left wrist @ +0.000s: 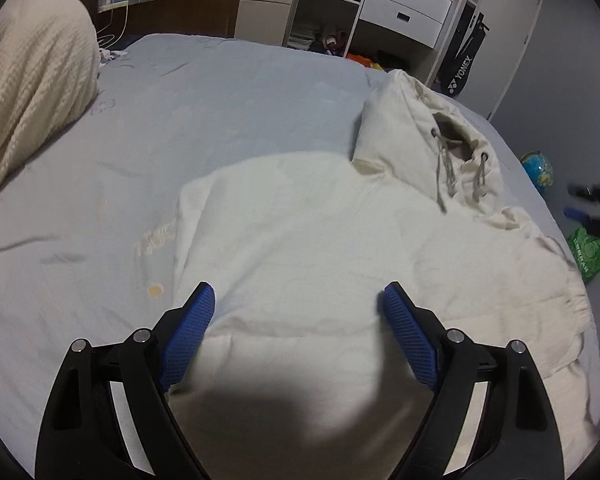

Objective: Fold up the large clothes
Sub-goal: 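Lay the sleeve flat over the coat body with the right tool, then grasp the white coat's hood with the right tool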

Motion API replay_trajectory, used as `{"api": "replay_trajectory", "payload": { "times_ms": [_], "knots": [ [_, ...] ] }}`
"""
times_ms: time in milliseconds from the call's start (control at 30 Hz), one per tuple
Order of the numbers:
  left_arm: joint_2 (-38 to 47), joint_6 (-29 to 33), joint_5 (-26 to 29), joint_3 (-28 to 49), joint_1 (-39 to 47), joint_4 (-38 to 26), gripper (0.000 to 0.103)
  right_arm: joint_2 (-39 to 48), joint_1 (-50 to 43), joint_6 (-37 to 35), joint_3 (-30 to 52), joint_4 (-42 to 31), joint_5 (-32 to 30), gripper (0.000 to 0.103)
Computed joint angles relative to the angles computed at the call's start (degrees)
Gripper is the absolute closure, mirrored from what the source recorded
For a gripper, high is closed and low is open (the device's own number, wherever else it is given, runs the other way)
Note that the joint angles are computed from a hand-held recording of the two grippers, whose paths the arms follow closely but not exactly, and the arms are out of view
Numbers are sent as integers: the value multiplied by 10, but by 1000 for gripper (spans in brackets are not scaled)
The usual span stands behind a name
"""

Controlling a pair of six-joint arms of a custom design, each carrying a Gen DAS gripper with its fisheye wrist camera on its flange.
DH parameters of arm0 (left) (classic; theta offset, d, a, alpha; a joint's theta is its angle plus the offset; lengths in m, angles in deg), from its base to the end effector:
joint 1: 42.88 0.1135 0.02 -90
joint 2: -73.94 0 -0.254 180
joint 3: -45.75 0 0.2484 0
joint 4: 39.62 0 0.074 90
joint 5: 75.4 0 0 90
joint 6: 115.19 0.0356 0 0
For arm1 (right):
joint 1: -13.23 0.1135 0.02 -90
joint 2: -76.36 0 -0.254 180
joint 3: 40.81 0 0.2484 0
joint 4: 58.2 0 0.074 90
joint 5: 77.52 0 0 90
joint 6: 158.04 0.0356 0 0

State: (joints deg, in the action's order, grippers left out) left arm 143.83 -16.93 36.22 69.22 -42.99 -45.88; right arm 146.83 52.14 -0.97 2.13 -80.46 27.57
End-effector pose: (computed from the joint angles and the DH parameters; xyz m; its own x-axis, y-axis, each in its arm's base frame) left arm 0.1688 -0.0134 0.0869 -0.7547 0.1350 -0.6421 0.3371 0.9194 -0.2029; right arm 0.1812 0.1343 0.1553 -0.6696 0.6023 -0.4346 0.3620 0.7756 0.5171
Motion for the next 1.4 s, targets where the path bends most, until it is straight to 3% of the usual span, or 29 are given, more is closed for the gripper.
{"api": "replay_trajectory", "payload": {
  "times_ms": [300,500,1033,1333,1367,1400],
  "knots": [
    [103,9,21,-23,9,137,9,230,-110,-69,105,152,-96,40],
    [134,10,34,-25,13,170,7,356,-154,-84,200,196,-143,40],
    [165,5,41,-28,15,208,7,563,-255,-152,447,133,-226,35],
    [183,7,52,-25,22,221,6,673,-264,-159,580,68,-237,35],
    [184,7,52,-25,22,221,6,676,-262,-162,581,66,-230,41],
    [184,7,52,-25,22,221,6,674,-258,-169,580,70,-221,59]
  ]
}}
